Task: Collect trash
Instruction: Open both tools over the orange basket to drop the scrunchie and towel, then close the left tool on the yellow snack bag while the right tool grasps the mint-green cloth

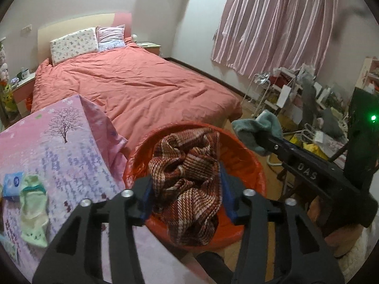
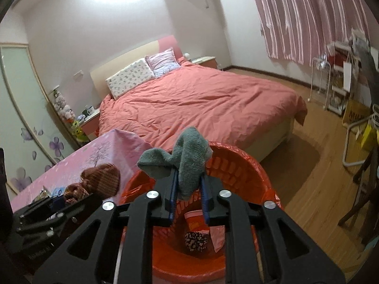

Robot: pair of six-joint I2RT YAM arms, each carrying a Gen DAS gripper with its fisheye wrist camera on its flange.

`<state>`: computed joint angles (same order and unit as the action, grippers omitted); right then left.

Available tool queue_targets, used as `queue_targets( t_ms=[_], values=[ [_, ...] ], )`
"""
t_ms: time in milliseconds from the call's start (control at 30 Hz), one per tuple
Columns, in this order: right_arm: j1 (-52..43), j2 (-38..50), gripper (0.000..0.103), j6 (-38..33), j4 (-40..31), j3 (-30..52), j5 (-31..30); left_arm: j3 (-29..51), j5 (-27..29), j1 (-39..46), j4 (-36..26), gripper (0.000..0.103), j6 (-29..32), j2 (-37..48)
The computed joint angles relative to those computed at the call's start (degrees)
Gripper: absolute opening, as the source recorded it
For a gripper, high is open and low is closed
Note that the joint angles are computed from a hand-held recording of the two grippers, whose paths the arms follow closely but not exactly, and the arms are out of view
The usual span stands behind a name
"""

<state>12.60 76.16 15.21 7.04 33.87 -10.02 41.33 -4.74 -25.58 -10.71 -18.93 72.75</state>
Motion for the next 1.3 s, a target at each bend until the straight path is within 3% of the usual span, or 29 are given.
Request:
queue_targets(
  t_ms=[133, 300, 433, 567, 800, 967, 1133, 1300],
  values=[
    [-0.7, 5.0, 0.048, 0.8, 3.3, 0.2, -0.9, 0.7, 0.8, 2.4, 2.5, 0.068, 0.3, 5.5],
    [0.5, 6.8, 0.053, 0.5, 4.6, -0.7, 0.4, -1.6, 0.1, 5.8, 3.5, 0.079, 1.4, 5.9],
    [2.0, 6.0, 0.066, 0.5, 3.8, -1.0, 2.4, -5.5, -2.7, 7.9, 3.1, 0.088, 3.2, 1.3],
    [4.4, 4.8, 0.082, -0.5, 3.5, -1.8, 5.3, -9.3, -3.9, 10.9, 0.1, 0.089, 5.0, -5.8],
    [13.1, 1.9, 0.083, 0.5, 3.2, -3.1, 11.7, -15.9, -0.1, 26.1, -7.8, 0.09, 12.9, -21.5],
    [21.4, 2.4, 0.083, 0.7, 1.7, -1.8, 16.3, -16.4, 10.1, 50.5, -14.7, 0.09, 25.0, -29.7],
    [29.1, 6.2, 0.083, 3.8, -0.2, 2.0, 16.3, -12.2, 22.0, 76.8, -13.2, 0.089, 37.2, -22.6],
    [37.2, 14.3, 0.08, 7.6, -2.1, 10.4, 15.5, -7.7, 25.4, 87.1, -9.6, 0.089, 43.1, -13.0]
  ],
)
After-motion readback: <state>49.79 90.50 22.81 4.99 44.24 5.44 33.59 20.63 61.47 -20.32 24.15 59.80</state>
